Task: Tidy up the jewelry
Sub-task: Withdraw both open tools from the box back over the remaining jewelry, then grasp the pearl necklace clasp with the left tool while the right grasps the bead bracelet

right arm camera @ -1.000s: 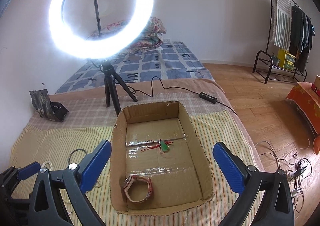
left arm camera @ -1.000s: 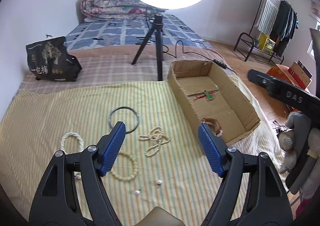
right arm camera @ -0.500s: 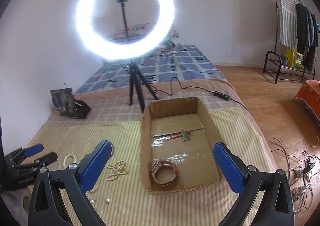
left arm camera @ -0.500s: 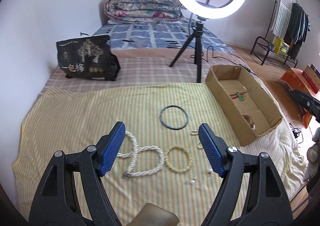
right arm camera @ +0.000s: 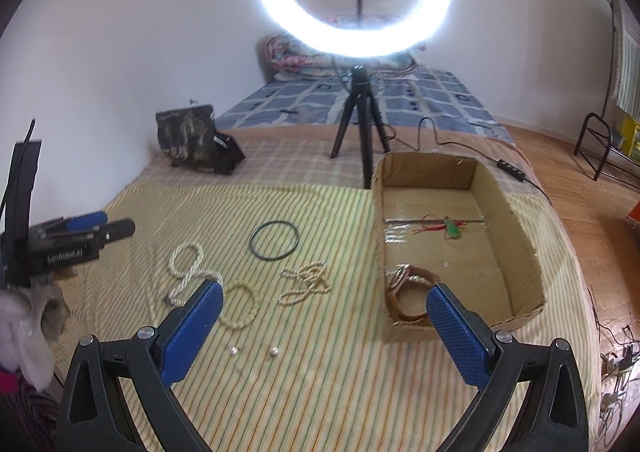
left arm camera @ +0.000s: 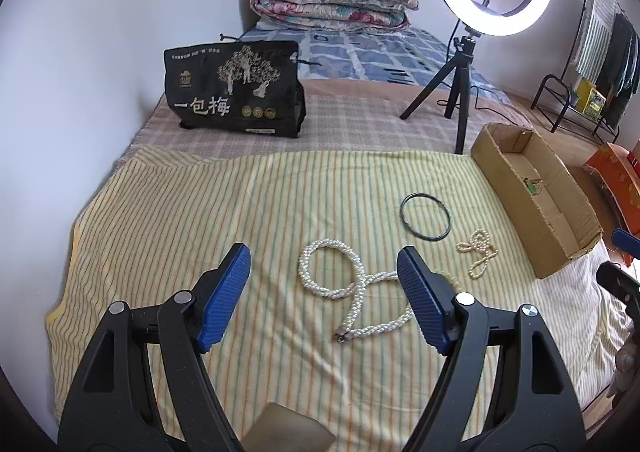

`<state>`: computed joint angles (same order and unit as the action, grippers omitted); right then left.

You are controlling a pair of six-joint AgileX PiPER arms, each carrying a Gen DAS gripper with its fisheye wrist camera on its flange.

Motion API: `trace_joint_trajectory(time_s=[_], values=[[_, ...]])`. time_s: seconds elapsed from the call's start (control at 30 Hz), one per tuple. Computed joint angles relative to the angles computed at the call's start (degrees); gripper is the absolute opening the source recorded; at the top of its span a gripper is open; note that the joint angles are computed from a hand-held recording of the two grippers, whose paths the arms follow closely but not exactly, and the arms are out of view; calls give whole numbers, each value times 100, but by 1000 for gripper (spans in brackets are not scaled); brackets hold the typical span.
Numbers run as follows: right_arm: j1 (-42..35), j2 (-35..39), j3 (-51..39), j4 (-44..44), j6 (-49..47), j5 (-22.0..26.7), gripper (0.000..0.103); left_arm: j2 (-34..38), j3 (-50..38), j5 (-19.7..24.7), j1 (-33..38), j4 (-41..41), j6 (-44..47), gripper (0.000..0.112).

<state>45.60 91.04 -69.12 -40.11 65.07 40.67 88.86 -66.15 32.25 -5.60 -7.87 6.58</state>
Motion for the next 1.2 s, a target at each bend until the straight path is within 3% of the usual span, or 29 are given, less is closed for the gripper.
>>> trace_joint_trajectory(time_s=[0.47, 0.57, 0.8, 1.0, 1.2], values=[[-296, 734, -341, 1307, -1328, -466, 93, 378, -12, 470, 449, -1342, 1410, 78], [-393, 909, -438, 1648, -1668, -528, 88, 425, 61, 537, 434, -1463, 1644, 78], [-663, 1355, -843, 2817, -2789, -613, 70, 533, 261, 634, 336, -1523, 2231, 64], [-771, 1735, -1216, 3631, -3441, -547, 58, 787, 315, 810, 392, -1735, 2738, 63], [-817, 1994, -1434, 4062, -3756, -483, 46, 946, 368, 636, 222, -1510, 2889, 57]])
